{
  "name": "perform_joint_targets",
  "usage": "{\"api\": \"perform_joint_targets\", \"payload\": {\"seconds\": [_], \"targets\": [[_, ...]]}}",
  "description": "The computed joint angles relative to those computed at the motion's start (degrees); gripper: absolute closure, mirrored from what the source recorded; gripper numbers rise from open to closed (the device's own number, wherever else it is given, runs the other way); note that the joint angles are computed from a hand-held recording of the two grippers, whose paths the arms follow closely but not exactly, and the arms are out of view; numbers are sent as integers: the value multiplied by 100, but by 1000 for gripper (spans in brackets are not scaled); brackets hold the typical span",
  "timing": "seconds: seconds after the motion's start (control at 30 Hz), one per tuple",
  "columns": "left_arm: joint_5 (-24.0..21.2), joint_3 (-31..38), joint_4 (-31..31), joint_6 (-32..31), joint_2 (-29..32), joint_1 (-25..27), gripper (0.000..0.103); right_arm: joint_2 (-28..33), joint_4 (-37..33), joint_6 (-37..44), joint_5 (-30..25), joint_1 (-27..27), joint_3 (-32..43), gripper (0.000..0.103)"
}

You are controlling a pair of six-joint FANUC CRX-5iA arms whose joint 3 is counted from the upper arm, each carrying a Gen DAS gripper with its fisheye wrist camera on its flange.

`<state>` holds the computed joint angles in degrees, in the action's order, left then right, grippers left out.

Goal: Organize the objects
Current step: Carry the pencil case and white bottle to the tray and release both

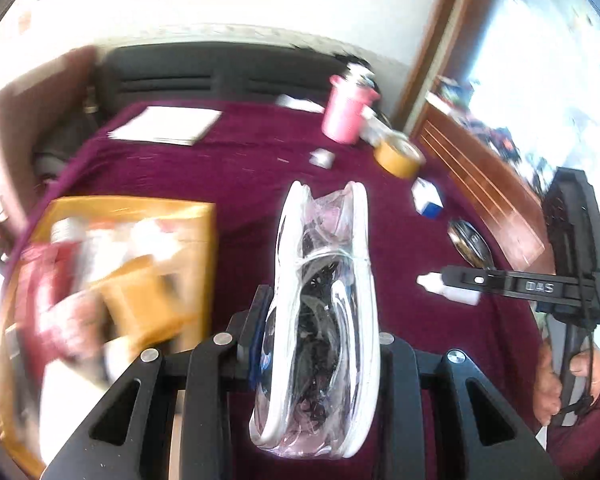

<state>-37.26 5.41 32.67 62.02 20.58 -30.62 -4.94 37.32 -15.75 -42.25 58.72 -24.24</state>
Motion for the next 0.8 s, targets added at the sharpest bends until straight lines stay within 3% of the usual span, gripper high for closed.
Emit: {"api": "perform_joint_targets", "payload": {"seconds": [0.2,0.4,0.57,0.8], "targets": [[266,-870,-85,157,-711,748,76,811,-24,698,418,225,1024,79],[325,-1151,-597,755,-850,1337,76,1840,-1090,2091,614,285,2362,79],[179,-883,-1085,1258,-463,1493,76,2710,-2100,3164,167,298,3574,79],[373,-686,-1556,1519,-209,1381,75,3424,-2169,3415,-777,472,4472,79]]}}
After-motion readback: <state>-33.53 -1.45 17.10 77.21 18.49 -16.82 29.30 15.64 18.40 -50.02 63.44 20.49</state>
